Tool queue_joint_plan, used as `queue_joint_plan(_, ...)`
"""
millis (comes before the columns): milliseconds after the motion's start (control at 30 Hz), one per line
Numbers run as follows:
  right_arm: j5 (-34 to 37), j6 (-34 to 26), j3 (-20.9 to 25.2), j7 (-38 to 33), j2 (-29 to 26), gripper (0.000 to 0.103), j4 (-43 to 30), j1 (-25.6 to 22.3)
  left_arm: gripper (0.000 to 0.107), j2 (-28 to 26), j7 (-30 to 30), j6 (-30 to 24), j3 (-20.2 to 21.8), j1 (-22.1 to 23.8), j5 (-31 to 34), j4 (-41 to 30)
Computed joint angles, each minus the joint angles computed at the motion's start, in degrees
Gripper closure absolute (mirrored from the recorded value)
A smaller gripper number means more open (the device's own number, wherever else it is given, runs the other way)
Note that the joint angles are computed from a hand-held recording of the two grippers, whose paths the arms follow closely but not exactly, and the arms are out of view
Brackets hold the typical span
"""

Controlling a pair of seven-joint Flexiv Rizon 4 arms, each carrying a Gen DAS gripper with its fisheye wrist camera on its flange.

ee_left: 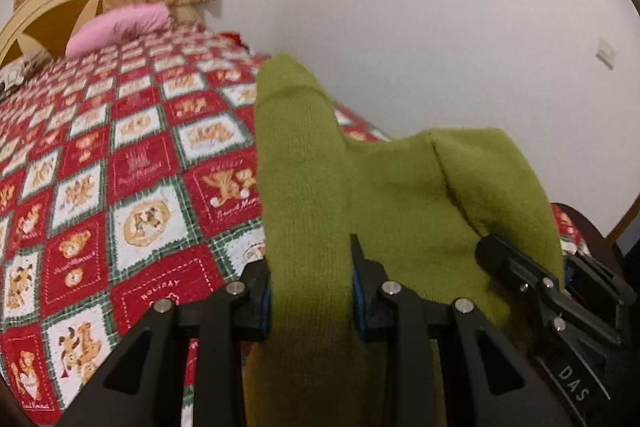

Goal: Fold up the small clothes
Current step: 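Grasp the green sweater bundle edge with the left gripper while the right gripper grasps beside it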

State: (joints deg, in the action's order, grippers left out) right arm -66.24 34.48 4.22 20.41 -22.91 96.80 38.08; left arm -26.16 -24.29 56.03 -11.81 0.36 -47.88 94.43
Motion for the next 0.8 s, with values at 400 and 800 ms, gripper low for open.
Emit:
queue_joint_plan(400, 4.15, 6.93, -0.67, 1.13, -0.95, 0.076, 2.15, -2.74, 0.072, -1.53, -9.87, -2.98, 1.86, -0.62, 8.41, -2.3)
queue_joint_plan(800, -0.01, -3.93, 1.02, 10.54, 2.23, 0.077, 3.48, 1.43, 0.071, 0.13, -2.96, -5.34, 0.14, 0.18, 5.24, -0.99)
